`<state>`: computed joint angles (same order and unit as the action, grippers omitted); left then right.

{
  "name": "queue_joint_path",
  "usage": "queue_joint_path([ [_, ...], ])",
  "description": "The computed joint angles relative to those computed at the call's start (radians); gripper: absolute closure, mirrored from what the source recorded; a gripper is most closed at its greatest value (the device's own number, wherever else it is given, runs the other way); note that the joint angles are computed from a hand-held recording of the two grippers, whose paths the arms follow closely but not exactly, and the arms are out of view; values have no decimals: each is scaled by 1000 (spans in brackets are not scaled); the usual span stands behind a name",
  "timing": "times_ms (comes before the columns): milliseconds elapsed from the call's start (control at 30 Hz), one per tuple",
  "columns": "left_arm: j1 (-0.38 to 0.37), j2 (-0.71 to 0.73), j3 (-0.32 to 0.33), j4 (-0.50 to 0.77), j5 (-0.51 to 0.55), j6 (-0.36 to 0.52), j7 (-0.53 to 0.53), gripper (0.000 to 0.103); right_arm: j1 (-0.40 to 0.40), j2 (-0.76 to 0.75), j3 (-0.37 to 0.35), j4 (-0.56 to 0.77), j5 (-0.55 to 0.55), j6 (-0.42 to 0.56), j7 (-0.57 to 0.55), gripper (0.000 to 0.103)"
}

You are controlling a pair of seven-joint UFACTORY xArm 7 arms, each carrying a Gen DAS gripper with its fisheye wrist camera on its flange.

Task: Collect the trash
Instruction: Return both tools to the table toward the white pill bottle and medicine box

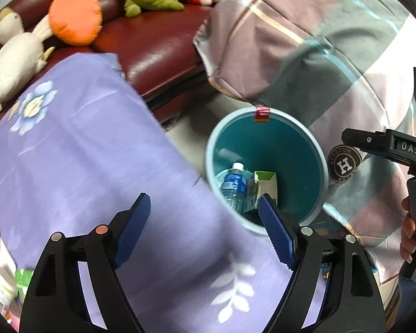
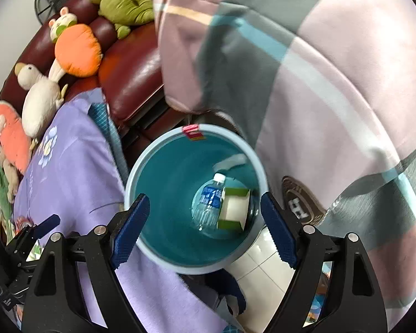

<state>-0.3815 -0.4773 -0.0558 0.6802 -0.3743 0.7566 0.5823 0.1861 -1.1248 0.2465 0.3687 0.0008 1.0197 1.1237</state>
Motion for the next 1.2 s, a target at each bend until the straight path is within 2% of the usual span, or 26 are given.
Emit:
queue_joint_path([
  [167, 49, -94, 69, -45, -1, 53, 30, 17, 33, 92, 49, 74, 12, -19, 15, 24],
  [333, 136, -161, 144, -64, 17, 122, 67, 17, 68, 222, 99, 170, 9, -48, 41, 20],
  [667, 300, -218, 295, -17, 17, 229, 207, 13, 146, 556, 192, 425, -58, -83, 114, 20],
  [900, 403, -155, 381, 53, -4, 253, 325, 12, 223, 816, 225, 640, -152, -72, 162, 20],
  [1067, 464, -62, 432, 139, -46, 265, 417, 12, 293, 995, 216, 781, -199, -67, 170, 20],
  [1200, 512, 4, 445, 195, -90, 266, 467, 12, 362, 1164, 197, 928, -223, -59, 141, 20],
])
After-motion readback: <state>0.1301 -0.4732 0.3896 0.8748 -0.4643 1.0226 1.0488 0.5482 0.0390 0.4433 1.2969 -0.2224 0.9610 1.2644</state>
